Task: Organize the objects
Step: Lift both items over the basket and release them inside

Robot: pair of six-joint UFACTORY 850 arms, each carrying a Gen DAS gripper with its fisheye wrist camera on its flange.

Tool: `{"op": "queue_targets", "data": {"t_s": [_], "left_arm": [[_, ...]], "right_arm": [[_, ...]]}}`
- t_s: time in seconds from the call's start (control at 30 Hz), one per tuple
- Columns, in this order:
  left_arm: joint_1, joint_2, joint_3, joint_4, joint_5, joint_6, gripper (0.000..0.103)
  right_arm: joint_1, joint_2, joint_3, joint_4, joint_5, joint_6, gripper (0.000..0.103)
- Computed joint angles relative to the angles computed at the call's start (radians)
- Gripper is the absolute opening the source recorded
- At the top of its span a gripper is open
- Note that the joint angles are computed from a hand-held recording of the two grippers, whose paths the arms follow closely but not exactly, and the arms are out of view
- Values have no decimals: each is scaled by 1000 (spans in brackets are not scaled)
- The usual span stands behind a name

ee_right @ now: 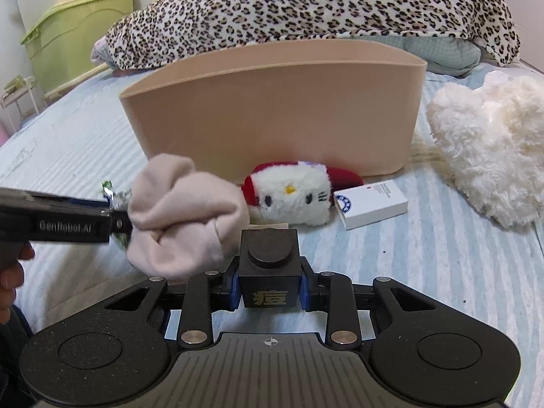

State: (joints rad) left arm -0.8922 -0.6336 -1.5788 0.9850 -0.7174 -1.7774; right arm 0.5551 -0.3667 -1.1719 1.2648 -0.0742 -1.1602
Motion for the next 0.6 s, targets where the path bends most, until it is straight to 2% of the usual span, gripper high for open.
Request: {"op": "queue_targets", "data": {"t_s": [0.1,0.27,0.6], "left_arm": [[-8,-10,-17,-17,-22,31,59],[-17,-2,-15,-10,-30,45,58],[-44,65,28,94,-63,-49,58]], "right_arm": [[-5,16,12,206,-1,-205,29],[-10,40,30,386,1,-377,29],[-23,89,50,803,-18,-797,29]]}}
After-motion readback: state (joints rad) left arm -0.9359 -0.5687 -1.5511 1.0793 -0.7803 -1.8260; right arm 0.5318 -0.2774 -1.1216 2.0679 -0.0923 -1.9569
